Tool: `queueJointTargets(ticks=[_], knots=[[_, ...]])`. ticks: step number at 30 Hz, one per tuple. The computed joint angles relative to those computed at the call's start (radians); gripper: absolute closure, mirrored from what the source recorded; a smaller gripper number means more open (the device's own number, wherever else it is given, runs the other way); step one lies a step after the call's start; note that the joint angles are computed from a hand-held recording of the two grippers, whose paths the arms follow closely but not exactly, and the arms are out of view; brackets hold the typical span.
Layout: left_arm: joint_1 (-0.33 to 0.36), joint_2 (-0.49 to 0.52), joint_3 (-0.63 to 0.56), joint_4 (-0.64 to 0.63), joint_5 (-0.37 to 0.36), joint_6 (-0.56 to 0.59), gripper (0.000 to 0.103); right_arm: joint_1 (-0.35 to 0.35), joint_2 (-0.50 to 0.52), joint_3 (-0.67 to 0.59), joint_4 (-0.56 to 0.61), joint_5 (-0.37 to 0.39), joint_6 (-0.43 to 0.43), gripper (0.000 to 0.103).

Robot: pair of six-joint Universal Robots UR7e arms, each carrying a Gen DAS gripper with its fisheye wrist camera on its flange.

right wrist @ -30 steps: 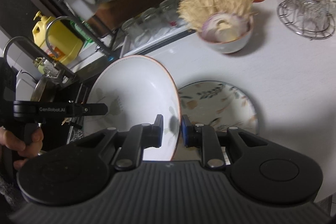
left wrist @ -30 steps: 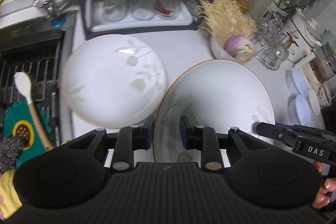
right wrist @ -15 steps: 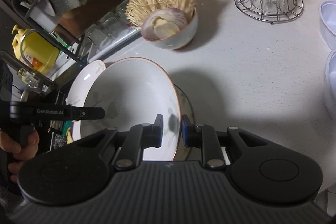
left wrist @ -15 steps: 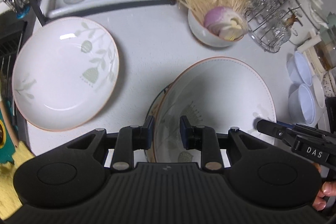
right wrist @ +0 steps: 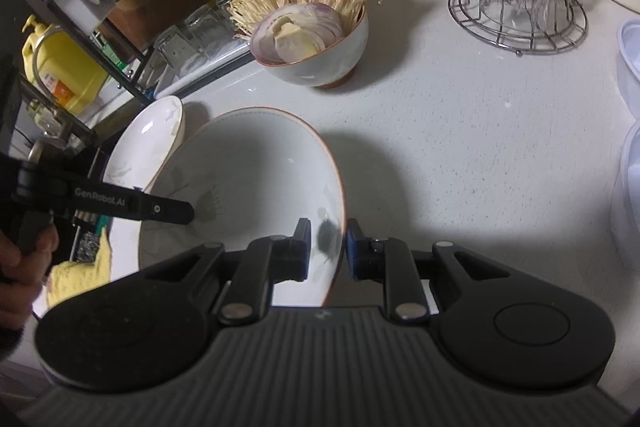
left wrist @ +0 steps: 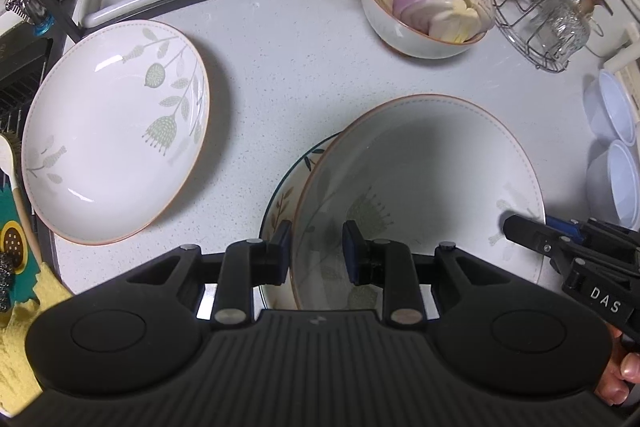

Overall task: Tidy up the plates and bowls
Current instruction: 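Carry the plate over the rabbit plate and lower it on top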

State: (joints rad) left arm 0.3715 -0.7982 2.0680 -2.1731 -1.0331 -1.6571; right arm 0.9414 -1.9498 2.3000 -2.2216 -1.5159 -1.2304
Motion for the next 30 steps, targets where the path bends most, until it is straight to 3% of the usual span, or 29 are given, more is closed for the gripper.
queueJointTargets(ticks=[15,30], knots=[[0.005,0.015,-0.025,0.051,-0.02,-0.107,0.071,-0.021,0.022,-0.008,0.019,0.023,-0.025,0.082],[-0.061,-0.058,0.08,-0.039,-0.028,-0.244,0.063,-0.001,0.027,0.003,-0.003,-0.031,-0.024,0.082]])
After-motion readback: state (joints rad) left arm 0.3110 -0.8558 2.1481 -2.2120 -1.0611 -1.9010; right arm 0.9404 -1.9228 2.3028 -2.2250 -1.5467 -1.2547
